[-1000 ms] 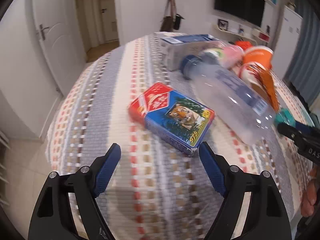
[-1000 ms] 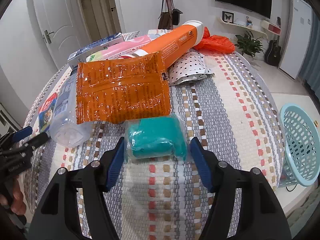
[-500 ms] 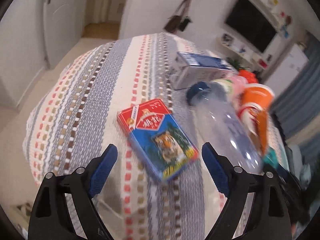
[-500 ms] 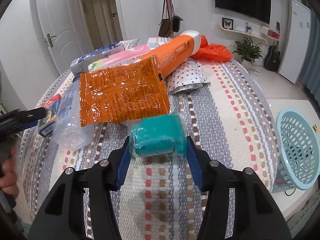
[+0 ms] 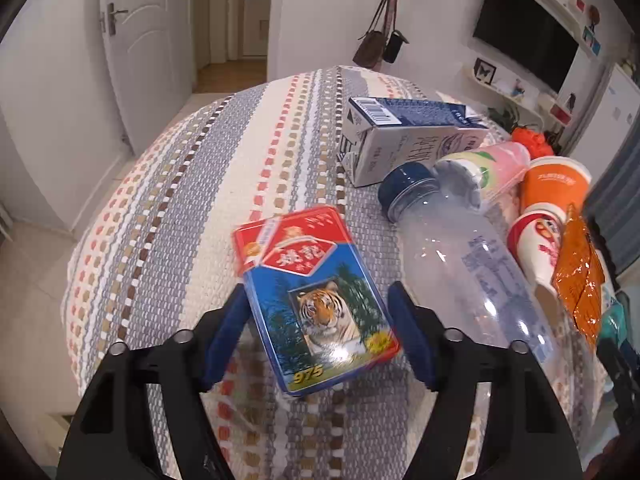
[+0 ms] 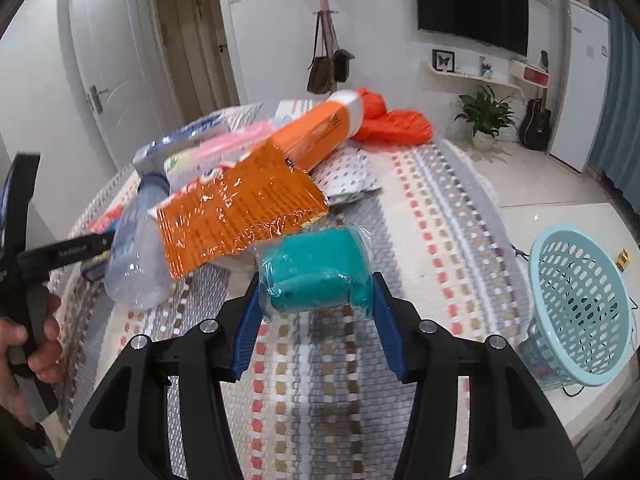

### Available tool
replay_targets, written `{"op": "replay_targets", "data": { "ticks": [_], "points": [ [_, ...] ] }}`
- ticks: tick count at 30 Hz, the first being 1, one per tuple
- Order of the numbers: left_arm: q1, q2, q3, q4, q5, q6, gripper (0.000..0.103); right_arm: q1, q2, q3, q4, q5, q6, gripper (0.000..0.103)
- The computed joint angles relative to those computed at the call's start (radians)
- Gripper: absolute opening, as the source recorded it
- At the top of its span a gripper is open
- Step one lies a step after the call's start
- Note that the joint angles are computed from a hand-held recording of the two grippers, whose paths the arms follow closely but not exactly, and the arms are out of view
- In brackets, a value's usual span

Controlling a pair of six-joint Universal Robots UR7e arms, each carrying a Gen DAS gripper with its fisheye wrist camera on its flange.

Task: Collect trash
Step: 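Grasp the tiger-print card box with the left gripper while the right lifts the teal packet, then carry card box and teal packet over the blue basket and open both grippers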

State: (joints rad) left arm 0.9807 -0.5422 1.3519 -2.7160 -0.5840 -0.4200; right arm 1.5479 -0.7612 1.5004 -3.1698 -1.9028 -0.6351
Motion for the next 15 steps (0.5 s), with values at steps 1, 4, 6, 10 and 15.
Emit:
{"op": "replay_targets", "data": {
  "ticks": [1,4,6,10,15],
  "points": [
    [-0.001,-0.006,0.010,-0.023,-0.004,0.006,0.064,-0.002,-0.006,0.003,-0.005,0.008,0.000,0.049],
    [-0.016,-0.024,0.060,-0.156,-0.023,0.067,0.064,-0.007,-0.026,0.018,-0.035,0.033,0.002,0.049],
    [-0.029,-0.027,0.076,-0.209,-0.019,0.104,0.063,-0.011,-0.037,0.024,-0.050,0.046,0.005,0.049],
    [-0.061,-0.024,0.086,-0.324,-0.049,0.208,0.062,-0.019,-0.050,0.024,-0.056,0.061,0.010,0.049],
    [-0.092,-0.002,0.056,-0.386,-0.100,0.295,0.062,-0.029,-0.060,0.029,-0.090,0.050,0.010,0.049]
  ]
}}
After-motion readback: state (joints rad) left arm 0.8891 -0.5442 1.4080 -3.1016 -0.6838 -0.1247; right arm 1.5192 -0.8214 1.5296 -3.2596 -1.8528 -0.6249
